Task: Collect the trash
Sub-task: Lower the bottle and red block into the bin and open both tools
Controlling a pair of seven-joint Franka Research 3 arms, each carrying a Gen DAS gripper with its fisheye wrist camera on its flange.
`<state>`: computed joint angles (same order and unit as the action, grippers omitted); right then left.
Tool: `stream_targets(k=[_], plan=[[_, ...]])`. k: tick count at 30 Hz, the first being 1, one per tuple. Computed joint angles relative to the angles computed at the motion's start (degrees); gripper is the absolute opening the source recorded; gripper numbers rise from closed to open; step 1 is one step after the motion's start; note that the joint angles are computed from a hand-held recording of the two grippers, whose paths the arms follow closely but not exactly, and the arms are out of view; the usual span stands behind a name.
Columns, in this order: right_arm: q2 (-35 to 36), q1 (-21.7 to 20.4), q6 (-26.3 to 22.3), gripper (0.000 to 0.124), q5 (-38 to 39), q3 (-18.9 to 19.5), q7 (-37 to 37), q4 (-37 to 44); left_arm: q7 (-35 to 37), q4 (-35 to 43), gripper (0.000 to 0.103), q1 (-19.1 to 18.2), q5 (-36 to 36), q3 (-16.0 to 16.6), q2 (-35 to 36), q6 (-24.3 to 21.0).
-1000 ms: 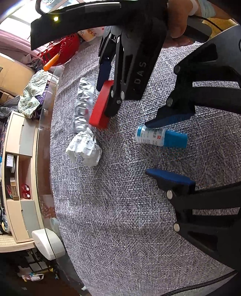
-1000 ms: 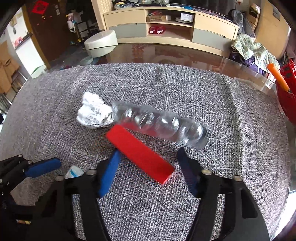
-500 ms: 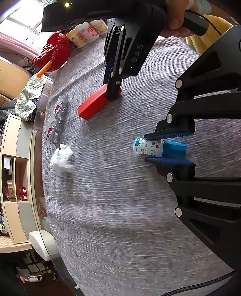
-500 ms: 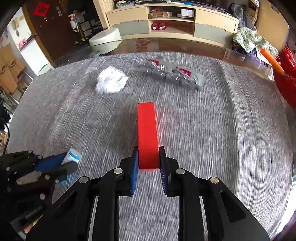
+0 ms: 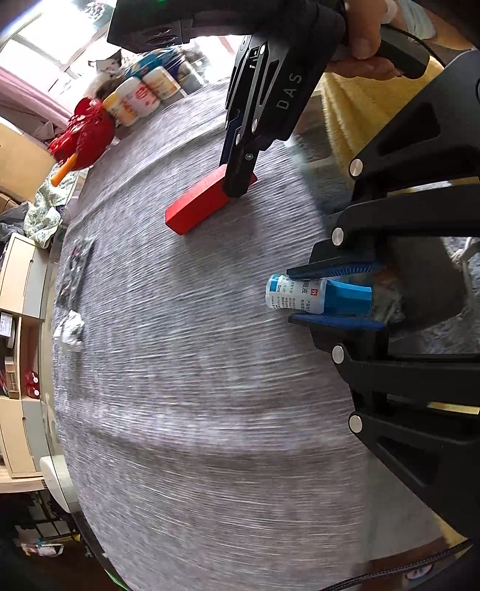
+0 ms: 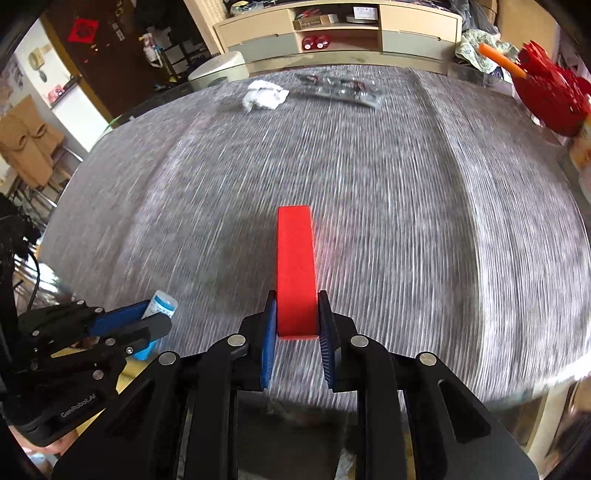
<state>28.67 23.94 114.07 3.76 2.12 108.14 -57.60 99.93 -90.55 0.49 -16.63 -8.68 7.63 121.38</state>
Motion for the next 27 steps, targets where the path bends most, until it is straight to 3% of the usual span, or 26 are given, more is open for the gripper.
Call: stream_targets(k=[5, 12, 20, 27], plan=[[-10.82, 0.51, 6.47, 0.022, -0.52, 0.57, 1.39, -16.74, 0.63, -7.97, 0.017, -0.60, -0.71, 0.44, -6.74, 1.79], [-21.07, -0.07, 11.39, 0.022, -1.70, 2.34, 3.29, -31.11, 1.46, -17.67, 0.017, -3.22, -1.43, 2.09, -14.88, 3.99], [-26.10, -0.71, 12.92, 0.022, -0.19, 4.36, 3.82, -40.46, 0.86, -24.63, 0.017, -5.49, -0.70, 3.21, -18.49, 4.39], [-25.00, -0.46, 12.01, 0.022, 1.57, 4.94, 4.92, -42.98, 0.21, -28.84, 0.017, -6.33, -0.56, 3.74, -18.98, 4.33]])
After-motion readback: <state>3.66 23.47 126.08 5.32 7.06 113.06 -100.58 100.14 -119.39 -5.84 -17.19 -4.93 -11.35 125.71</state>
